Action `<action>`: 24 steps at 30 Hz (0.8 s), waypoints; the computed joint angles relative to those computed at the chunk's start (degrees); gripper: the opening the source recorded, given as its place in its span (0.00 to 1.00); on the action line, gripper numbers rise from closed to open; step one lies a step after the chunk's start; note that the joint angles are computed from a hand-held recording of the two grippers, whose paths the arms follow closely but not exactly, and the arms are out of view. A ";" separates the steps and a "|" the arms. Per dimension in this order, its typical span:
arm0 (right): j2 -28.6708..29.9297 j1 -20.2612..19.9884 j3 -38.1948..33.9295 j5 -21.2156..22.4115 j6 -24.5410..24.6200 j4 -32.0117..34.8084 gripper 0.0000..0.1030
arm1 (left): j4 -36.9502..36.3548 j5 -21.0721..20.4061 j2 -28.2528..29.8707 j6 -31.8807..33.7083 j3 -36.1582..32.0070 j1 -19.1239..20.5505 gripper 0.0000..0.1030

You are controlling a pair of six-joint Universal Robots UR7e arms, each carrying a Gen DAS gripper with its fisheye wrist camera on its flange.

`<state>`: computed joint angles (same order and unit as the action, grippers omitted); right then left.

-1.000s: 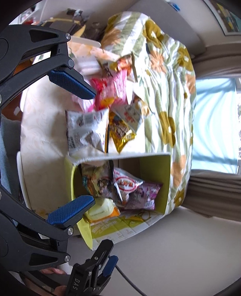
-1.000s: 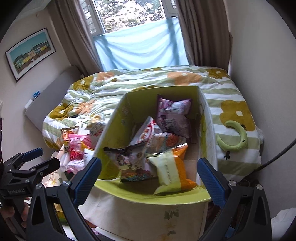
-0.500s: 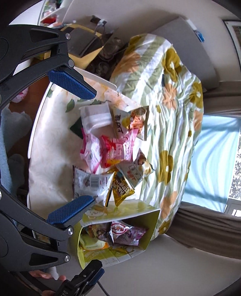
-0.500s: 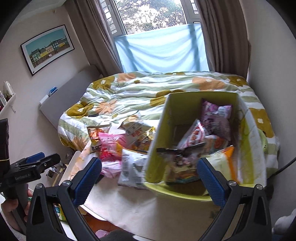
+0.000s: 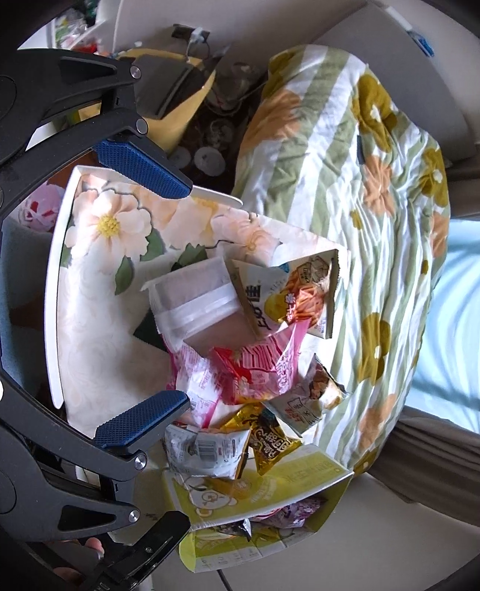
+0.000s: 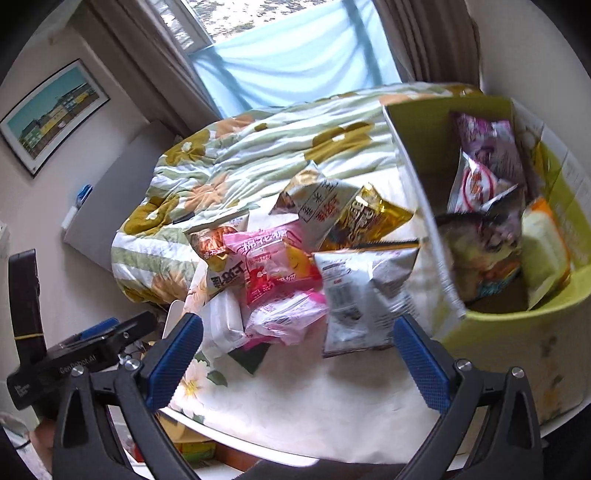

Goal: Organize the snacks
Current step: 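Grasp the white rectangular pack with the left gripper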

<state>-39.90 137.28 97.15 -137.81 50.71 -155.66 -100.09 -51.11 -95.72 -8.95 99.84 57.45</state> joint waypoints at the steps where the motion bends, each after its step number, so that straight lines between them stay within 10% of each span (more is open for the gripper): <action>1: 1.02 -0.30 -0.58 -0.02 1.20 -0.23 0.99 | -0.14 -1.40 1.05 1.09 -0.83 1.47 0.99; 14: 7.36 -2.96 -3.66 -1.40 16.36 0.77 0.99 | -1.89 -10.08 11.83 6.14 -5.31 11.72 0.99; 24: 9.71 -5.41 -6.11 3.49 13.58 0.36 0.90 | -2.94 -7.90 14.23 5.73 -3.39 12.37 0.79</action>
<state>-30.19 131.87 91.04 -134.32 64.29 -155.30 -103.03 -59.01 -81.49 -3.22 96.45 69.83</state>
